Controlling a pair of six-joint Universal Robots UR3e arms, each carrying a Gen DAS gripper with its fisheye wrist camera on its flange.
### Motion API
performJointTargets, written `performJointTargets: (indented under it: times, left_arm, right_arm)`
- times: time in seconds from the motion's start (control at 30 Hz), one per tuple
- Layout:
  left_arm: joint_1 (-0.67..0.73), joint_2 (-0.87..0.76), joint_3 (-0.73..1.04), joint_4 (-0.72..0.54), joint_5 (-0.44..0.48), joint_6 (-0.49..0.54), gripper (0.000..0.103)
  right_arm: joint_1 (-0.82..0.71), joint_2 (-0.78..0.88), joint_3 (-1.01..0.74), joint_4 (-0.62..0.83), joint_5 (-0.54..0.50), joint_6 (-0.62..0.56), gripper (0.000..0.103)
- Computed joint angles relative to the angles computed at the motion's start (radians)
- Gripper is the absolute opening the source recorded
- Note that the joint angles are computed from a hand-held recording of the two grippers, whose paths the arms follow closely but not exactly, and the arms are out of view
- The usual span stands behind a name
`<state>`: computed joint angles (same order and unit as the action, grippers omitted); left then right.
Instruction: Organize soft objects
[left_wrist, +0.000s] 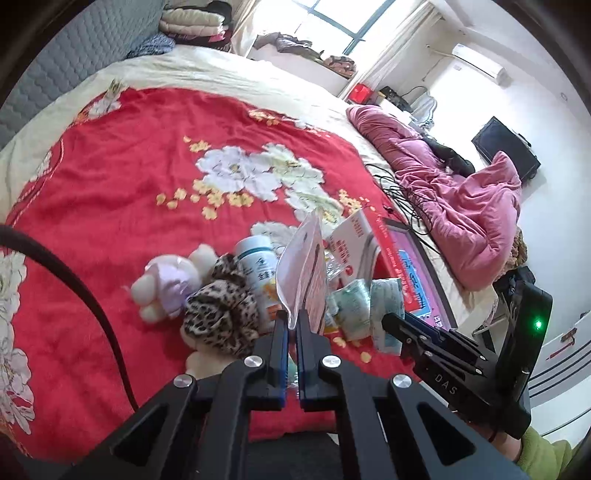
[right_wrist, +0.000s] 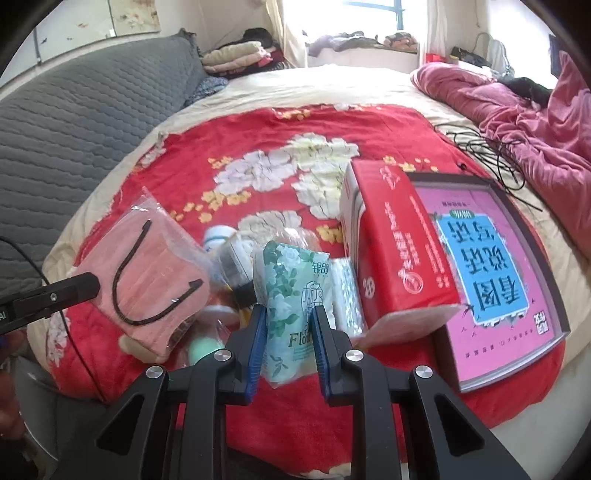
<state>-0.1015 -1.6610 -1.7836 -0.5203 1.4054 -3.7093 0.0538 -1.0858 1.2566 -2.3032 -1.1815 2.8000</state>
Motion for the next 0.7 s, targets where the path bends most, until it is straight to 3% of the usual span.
performJointTargets:
  times: [0.53, 0.7]
  left_arm:
    - [-0.173, -0.169, 0.389, -0.181, 0.12, -0.003, 0.003]
    - [-0.219, -0.258, 0.523, -0.23, 0.136, -0.006, 0.003]
  right_arm:
    - [-0.169, -0.114, -0.017, 0.114, 0.113, -0.043, 0.025]
    - [-0.219, -0.106, -0.015, 0.089, 0.127, -0.073, 0.014]
